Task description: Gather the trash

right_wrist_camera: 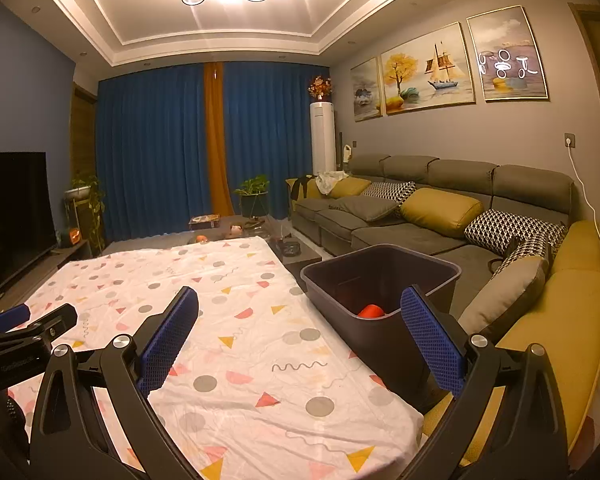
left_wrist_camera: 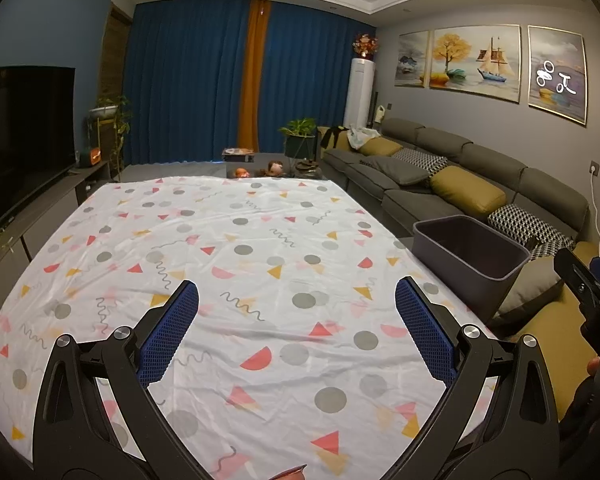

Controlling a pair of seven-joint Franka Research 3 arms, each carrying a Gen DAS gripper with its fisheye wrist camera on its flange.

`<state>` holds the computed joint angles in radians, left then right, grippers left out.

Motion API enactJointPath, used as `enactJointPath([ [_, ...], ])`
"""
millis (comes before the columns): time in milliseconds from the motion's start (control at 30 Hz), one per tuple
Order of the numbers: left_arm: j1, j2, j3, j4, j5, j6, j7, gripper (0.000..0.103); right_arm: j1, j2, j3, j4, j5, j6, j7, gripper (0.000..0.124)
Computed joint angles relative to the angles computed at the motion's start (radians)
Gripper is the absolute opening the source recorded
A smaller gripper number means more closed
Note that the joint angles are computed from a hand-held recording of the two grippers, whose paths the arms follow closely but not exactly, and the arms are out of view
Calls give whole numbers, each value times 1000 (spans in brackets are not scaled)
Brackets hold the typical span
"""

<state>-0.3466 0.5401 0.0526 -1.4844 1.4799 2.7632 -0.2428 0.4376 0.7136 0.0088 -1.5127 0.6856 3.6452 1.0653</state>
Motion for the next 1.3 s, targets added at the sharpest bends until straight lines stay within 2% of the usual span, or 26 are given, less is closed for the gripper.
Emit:
enactJointPath([
  [1300,3,-11,-7,-10,28,9,-20,97,7,3,-1,8,29,3,-13,97],
])
